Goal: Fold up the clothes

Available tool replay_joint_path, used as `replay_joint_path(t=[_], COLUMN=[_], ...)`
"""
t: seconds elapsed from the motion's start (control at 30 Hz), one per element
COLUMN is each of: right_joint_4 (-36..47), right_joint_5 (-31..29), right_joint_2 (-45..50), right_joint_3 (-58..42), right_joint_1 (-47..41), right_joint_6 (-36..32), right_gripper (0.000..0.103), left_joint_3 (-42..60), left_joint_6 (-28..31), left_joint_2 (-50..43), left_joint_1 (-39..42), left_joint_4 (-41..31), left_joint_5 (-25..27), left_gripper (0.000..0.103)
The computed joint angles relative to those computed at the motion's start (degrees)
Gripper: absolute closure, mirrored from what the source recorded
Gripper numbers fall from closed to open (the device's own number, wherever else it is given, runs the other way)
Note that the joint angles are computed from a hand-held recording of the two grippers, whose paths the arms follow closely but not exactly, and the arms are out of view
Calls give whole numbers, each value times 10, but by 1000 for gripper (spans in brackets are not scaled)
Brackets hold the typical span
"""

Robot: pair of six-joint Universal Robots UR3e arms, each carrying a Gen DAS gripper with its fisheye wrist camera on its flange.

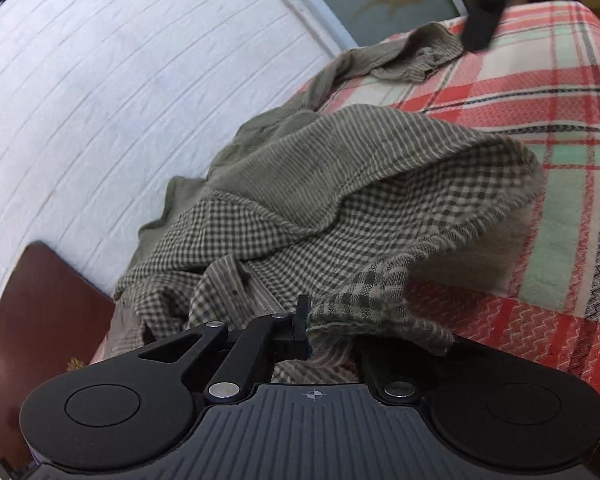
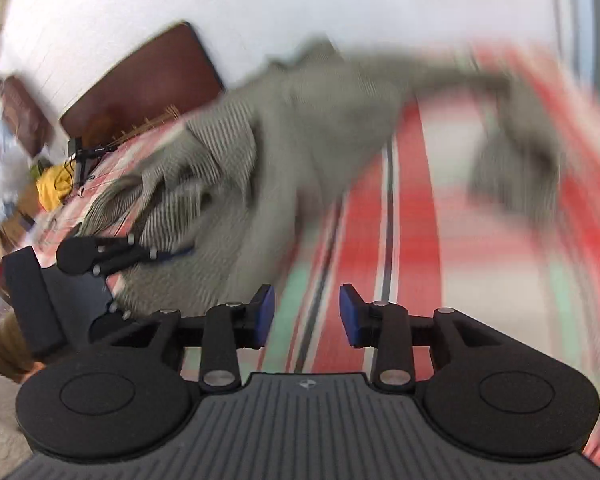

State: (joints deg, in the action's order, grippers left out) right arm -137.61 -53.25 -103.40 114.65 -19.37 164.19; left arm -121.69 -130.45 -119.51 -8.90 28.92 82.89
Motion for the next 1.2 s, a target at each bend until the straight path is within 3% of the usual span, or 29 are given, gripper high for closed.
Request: replay_joint_path(t=[0.17, 0.23, 0.33, 0.57, 0.6, 0.63, 0.83, 1.0, 1.03, 1.1, 1.2], right_joint_4=[-154, -165, -146, -177, -171, -165, -267, -278, -279, -281, -295], right_joint_5=[-68, -90, -55, -48, -55, -62, -60, -83, -94, -113, -131], right_joint_2=[151, 221, 301, 414, 424, 433, 364, 329, 332, 339, 349], right_joint_3=[-78, -131, -195, -276, -288, -301, -222, -180, -176, -166, -142], right_joint_1=[70, 79, 64, 77, 82, 88, 65, 44, 43, 42, 39], right_joint_6=[79, 136, 211, 297, 293, 289, 299, 274, 273, 270, 262], right_gripper=[55, 55, 54, 55, 65, 103, 102, 102, 102, 102, 103], left_joint_3=[-9, -19, -24, -33, -35, -37, -42, -33, -30, -32, -46], left_joint_6=[-70, -97, -119, -119, -120, -120, -101, -68, -66, -66, -61], left_joint_2=[10, 23, 38, 51, 55, 61, 98, 95, 92, 88, 78], left_joint_1=[9, 22, 35, 34, 33, 34, 35, 16, 12, 1, 2], left_joint_4=[-3, -11, -23, -35, -39, -46, -88, -98, -103, -110, -89], left_joint_5=[20, 23, 27, 25, 22, 18, -27, -63, -65, -60, -61], left_gripper=[103, 103, 103, 102, 101, 101, 101, 101, 98, 81, 81])
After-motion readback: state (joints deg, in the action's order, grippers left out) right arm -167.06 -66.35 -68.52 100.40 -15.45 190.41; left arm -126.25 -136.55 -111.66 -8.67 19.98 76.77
